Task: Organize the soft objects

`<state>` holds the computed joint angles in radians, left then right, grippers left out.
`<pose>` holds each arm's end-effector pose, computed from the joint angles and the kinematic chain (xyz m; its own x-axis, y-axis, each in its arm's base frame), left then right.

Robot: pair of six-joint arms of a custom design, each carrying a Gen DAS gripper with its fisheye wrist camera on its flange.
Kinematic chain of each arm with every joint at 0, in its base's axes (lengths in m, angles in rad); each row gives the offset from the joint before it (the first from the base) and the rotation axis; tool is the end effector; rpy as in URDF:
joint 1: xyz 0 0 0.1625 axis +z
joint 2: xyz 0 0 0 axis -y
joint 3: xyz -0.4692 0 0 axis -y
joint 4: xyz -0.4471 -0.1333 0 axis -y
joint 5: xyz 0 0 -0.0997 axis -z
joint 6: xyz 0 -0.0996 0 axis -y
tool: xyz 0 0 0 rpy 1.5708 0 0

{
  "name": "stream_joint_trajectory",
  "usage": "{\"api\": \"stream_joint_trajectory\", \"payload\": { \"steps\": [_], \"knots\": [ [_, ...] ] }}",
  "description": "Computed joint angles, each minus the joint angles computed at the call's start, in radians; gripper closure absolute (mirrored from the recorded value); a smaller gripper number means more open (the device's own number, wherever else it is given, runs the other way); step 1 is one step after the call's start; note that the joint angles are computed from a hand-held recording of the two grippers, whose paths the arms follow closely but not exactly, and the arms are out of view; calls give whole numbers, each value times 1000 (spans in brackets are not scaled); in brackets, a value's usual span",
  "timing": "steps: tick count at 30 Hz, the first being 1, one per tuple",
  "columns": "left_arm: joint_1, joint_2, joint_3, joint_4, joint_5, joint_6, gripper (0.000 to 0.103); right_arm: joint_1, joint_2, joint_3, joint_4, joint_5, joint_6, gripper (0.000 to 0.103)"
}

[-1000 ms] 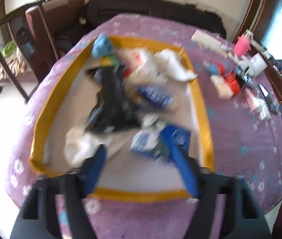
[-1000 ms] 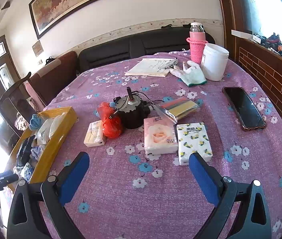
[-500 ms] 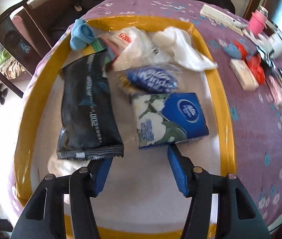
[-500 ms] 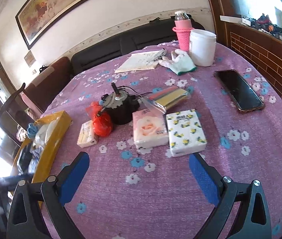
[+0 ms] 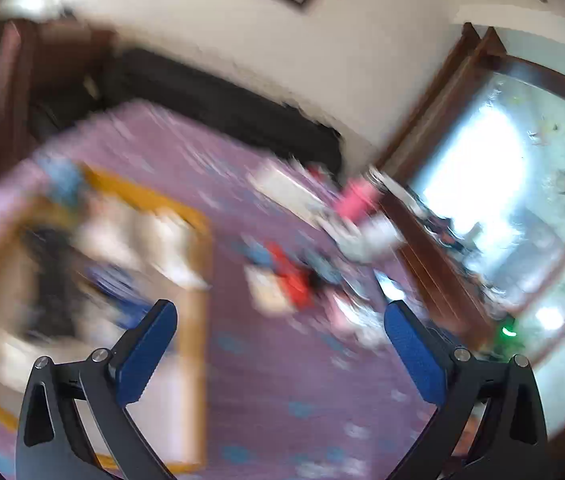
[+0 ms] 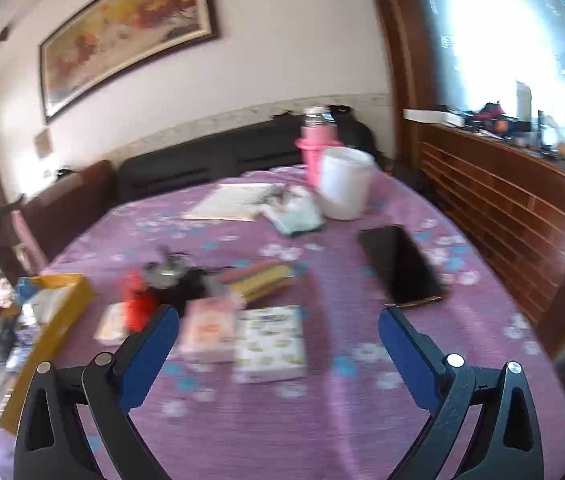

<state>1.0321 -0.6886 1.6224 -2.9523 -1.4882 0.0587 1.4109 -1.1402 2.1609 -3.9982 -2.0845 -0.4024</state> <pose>-0.2690 -0.7259 0.0549 -0.8451 0.5252 -0.0996 0.5129 0.7442 -0.4278 -0.0013 -0.5381 0.2919 -0.7303 0.5048 0.4602 -0.2826 0.3901 -0.8763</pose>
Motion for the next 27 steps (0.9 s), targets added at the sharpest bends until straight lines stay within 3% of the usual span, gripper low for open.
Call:
{"api": "stream_joint_trajectory", "payload": {
  "steps": [3,5,7,11,13,16,20,22,24,26,27],
  "knots": [
    [-60,87,-54,114,149,76,0,-37,-63,8,156,-20,104,2],
    [-73,138,-77,143,157,96,0,-67,-103,15,267,0,181,2],
    [-76,185,-116,183,170,86,0,-79,-109,12,292,0,201,2],
    [-91,250,-152,193,319,106,0,-66,-74,-48,354,-33,173,2],
    [-80,258,-159,235,308,87,0,-54,-50,-91,394,-39,142,2],
    [-76,253,-129,172,315,127,0,-41,-26,-160,509,0,143,2],
    [-55,245,-125,149,260,122,0,-23,27,-279,703,32,139,2],
    [-49,241,-121,139,242,118,0,-10,68,-351,819,-9,131,2],
    [-51,243,-119,133,249,126,0,4,123,-428,910,-98,138,4],
    [-52,249,-124,131,259,140,0,5,153,-471,965,-110,150,21],
    [-57,256,-133,137,265,138,0,2,158,-481,998,-95,163,23]
  ]
}}
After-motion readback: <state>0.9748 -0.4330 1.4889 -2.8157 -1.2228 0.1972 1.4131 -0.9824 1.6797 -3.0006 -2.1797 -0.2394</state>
